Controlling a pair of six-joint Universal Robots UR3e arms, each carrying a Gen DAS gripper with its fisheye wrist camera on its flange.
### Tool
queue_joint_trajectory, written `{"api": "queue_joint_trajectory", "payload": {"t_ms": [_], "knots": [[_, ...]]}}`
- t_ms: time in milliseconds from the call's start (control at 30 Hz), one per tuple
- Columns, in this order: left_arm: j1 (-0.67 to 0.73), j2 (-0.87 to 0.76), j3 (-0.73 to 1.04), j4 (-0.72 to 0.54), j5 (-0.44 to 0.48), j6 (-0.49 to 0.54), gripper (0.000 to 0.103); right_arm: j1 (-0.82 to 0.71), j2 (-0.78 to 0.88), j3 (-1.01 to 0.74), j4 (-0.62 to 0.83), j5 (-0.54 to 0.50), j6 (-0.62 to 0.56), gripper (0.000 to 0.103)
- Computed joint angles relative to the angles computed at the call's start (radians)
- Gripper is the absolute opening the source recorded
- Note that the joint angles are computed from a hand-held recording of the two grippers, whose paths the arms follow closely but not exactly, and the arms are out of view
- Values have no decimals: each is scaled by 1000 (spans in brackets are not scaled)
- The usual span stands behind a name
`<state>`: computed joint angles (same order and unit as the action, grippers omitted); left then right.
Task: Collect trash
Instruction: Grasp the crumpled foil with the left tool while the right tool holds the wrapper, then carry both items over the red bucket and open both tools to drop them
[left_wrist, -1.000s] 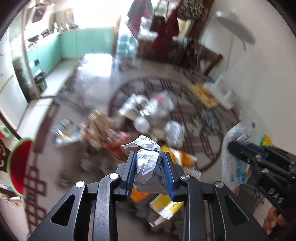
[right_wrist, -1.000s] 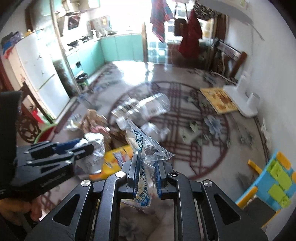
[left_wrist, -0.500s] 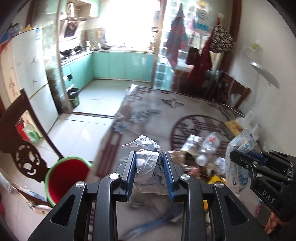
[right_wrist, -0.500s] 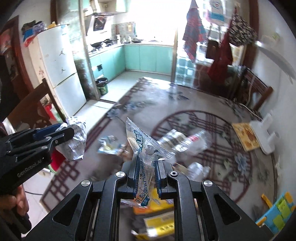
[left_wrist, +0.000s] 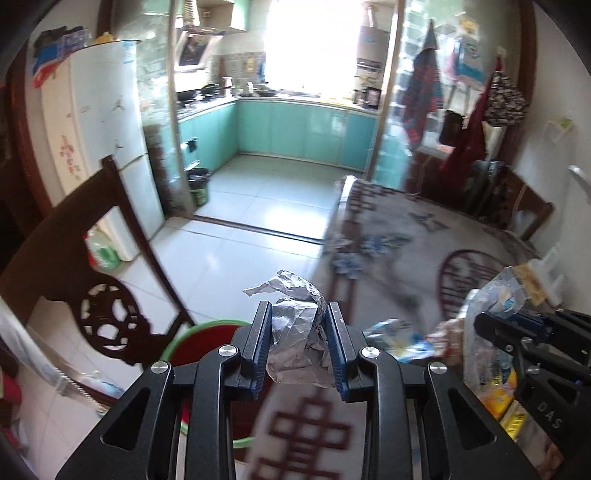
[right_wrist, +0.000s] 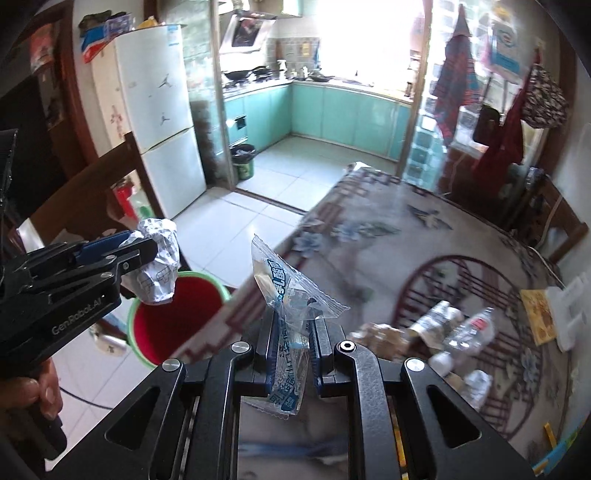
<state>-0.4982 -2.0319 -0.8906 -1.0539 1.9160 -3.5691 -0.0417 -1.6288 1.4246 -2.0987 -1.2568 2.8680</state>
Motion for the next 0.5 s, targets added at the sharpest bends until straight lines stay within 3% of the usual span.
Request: {"api": "queue_joint_trajectory", "payload": {"t_ms": [267, 500], "knots": [[139, 164, -303, 111, -28, 22, 26, 157, 190, -168, 3, -38, 71, 14], [246, 214, -456, 152, -94, 30, 27, 232, 343, -298, 24, -20, 109, 14]]}}
